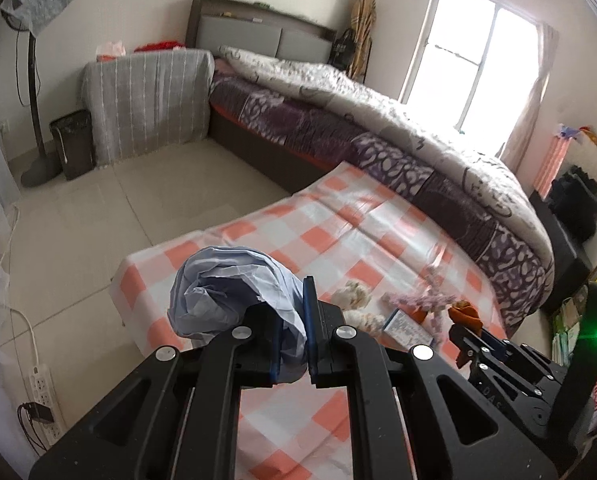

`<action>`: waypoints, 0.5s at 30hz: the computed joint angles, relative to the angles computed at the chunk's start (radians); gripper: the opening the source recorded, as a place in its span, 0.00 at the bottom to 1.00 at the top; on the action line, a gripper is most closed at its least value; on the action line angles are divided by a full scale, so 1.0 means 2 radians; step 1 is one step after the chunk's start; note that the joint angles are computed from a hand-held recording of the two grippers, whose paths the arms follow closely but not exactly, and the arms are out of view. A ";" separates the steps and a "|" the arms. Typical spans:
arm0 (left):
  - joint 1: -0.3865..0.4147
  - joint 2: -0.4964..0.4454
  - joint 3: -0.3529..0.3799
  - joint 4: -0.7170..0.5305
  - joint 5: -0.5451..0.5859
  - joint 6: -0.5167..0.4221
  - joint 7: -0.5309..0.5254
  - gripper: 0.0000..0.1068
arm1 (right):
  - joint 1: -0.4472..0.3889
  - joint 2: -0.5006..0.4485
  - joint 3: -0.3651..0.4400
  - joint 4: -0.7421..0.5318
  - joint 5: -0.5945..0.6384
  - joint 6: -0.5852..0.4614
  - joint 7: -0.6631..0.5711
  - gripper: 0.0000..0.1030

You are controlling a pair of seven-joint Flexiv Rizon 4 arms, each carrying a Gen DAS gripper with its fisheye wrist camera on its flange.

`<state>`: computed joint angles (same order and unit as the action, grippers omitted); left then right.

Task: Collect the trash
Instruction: 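Grasp the orange cloth with the right gripper and lift it, then carry the orange cloth over the white bin and open the right gripper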

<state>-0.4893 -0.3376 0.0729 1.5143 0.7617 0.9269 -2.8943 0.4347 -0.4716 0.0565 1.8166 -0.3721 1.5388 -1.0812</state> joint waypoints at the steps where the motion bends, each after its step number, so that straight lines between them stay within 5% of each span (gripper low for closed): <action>1: -0.006 0.001 0.000 -0.005 0.007 -0.005 -0.003 0.09 | 0.002 0.006 -0.006 0.006 0.002 0.004 0.006 0.17; 10: -0.031 -0.011 -0.012 -0.037 0.030 -0.020 0.008 0.09 | 0.006 0.056 -0.047 0.077 0.011 0.033 0.071 0.17; 15: -0.046 -0.030 -0.016 -0.060 0.027 -0.026 0.032 0.09 | 0.030 0.084 -0.109 0.128 -0.012 0.048 0.117 0.17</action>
<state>-0.5815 -0.3984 0.0401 1.3946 0.8158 0.8756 -2.8310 0.4953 -0.3034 -0.1617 2.0730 -0.3955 1.6338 -0.8474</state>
